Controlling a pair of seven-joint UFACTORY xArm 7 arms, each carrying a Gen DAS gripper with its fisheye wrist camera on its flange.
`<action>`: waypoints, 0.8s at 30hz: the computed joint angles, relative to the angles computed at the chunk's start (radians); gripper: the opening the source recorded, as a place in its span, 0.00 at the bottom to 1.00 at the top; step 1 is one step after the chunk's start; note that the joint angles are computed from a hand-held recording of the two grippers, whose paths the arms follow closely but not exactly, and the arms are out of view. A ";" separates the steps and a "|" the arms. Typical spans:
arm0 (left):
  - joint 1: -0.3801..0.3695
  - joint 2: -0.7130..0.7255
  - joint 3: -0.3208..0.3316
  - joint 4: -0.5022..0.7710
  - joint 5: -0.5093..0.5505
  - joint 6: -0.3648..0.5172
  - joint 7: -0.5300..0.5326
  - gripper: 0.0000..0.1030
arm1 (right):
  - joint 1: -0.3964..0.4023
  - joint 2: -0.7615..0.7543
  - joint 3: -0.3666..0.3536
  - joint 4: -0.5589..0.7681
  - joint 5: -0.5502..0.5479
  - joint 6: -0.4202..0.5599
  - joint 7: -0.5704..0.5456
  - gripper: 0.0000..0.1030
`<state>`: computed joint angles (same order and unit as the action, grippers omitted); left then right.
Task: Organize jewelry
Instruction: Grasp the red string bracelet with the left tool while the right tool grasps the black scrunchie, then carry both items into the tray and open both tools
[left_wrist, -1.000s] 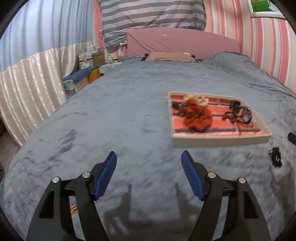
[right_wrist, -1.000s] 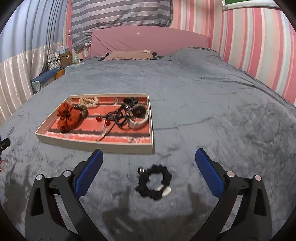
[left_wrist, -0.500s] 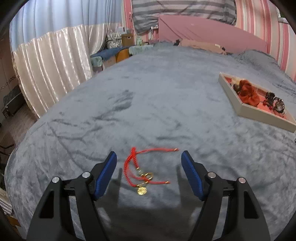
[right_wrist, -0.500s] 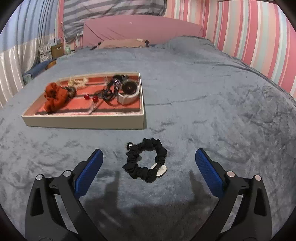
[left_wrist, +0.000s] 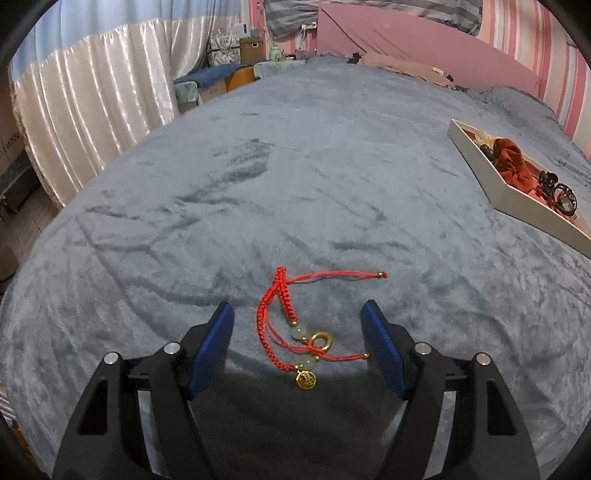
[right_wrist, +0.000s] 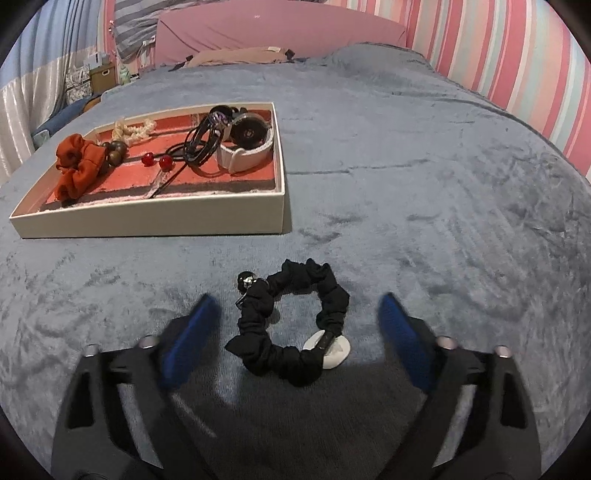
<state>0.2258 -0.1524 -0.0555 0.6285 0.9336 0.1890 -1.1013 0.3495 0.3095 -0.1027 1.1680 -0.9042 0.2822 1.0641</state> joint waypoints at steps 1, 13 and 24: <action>0.001 0.005 0.003 0.002 0.001 -0.012 0.002 0.69 | -0.010 0.005 0.010 0.001 0.019 -0.007 -0.022 0.70; 0.010 0.035 0.008 0.013 -0.023 -0.091 0.084 0.17 | 0.005 0.011 -0.011 -0.004 0.096 -0.057 -0.088 0.24; -0.024 0.069 0.014 0.072 0.003 -0.100 0.086 0.04 | 0.035 -0.020 -0.057 -0.028 0.031 -0.114 -0.009 0.16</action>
